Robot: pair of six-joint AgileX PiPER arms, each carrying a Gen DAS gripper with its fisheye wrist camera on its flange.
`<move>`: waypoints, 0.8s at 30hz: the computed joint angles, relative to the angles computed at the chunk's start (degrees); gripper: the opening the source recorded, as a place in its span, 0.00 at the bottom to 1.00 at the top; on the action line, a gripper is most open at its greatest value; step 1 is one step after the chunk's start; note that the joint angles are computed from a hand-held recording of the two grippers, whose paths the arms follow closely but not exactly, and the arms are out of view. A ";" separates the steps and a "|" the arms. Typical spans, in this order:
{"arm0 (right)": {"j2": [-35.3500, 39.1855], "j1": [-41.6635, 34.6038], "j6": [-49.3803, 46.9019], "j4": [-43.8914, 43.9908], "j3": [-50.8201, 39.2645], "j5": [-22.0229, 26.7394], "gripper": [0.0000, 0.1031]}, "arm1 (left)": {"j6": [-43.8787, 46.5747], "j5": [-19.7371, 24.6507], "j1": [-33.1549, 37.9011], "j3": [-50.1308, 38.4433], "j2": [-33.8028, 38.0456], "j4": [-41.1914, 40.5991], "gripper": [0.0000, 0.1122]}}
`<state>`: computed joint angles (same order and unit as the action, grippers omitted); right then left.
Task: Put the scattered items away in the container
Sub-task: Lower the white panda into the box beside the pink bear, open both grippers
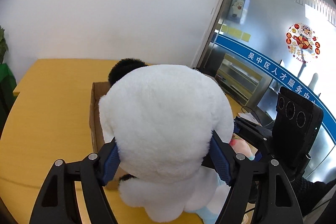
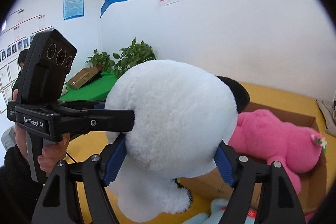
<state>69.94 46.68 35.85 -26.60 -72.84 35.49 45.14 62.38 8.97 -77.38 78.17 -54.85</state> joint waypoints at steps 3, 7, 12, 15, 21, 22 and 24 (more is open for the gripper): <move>5.65 -8.73 -9.02 7.99 -5.00 -3.10 0.74 | -4.90 -0.25 -3.13 -11.73 11.17 3.08 0.71; 14.16 -15.95 -14.85 17.76 -7.08 -5.84 0.74 | -11.27 -1.60 -6.57 -20.32 23.12 10.09 0.71; 25.66 -19.95 -22.34 32.63 -12.69 1.63 0.74 | -11.58 -4.98 -7.91 -17.43 29.31 15.57 0.74; 30.64 -17.63 -19.15 28.57 -19.61 10.27 0.75 | -7.90 -7.19 -7.30 -13.25 27.98 14.25 0.75; 31.21 -16.96 -16.81 28.92 -19.93 14.11 0.89 | -10.03 -9.36 -8.66 -8.82 24.04 16.29 0.84; 30.12 -17.04 -16.52 28.89 -18.90 13.77 0.89 | -9.95 -9.06 -7.84 -8.07 23.34 15.28 0.84; 26.30 -15.84 -14.07 25.55 -15.58 12.88 0.89 | -12.00 -11.14 -7.66 -5.33 20.14 16.27 0.84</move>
<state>96.25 30.84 21.77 -1.06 -88.42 48.37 33.13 51.25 1.31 -82.71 98.31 -38.57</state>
